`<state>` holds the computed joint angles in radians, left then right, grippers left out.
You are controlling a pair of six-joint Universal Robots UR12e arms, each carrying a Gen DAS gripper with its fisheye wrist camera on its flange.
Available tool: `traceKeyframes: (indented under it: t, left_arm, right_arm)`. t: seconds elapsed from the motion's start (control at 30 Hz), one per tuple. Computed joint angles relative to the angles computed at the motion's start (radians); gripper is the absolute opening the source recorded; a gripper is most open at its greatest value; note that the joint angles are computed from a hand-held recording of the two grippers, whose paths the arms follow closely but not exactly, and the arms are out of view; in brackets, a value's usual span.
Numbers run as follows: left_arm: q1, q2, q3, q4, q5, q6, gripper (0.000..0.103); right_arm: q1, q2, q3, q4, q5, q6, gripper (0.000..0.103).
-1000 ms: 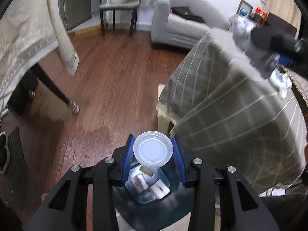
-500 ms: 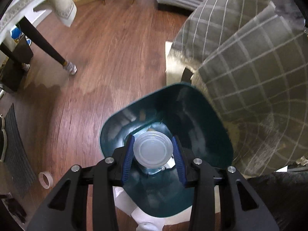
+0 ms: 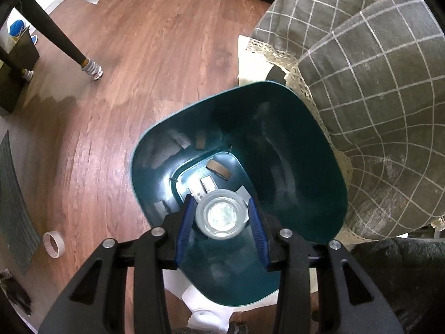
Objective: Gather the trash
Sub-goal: 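Open the left gripper to drop the clear lid into the bin, then open the right gripper to drop the paper ball into the bin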
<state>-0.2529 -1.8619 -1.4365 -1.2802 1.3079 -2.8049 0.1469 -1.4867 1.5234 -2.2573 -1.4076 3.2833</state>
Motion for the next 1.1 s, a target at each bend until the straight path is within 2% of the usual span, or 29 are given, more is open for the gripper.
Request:
traceKeyframes:
  t: [0.1,0.3,0.43,0.53,0.9,1.1]
  left_arm:
    - [0.01,0.006,0.001,0.006,-0.014,-0.009,0.05]
    - [0.029,0.025,-0.007,0.043,-0.001,-0.015,0.049]
    - [0.045,0.042,-0.016,0.109,0.012,-0.048,0.049]
    - [0.059,0.056,-0.017,0.158,0.009,-0.083,0.045]
    - [0.077,0.08,0.008,0.237,-0.053,-0.163,0.027]
    - [0.069,0.091,0.027,0.288,-0.096,-0.181,0.027]
  right_arm:
    - [0.004,0.009,-0.005,0.027,0.005,0.0,0.053]
    - [0.02,0.029,-0.013,0.079,-0.009,-0.015,0.053]
    - [0.035,0.046,-0.016,0.121,-0.008,-0.03,0.053]
    - [0.047,0.057,-0.016,0.152,-0.017,-0.04,0.053]
    - [0.056,0.078,0.01,0.273,-0.033,-0.05,0.053]
    - [0.06,0.08,0.018,0.339,-0.057,-0.071,0.054]
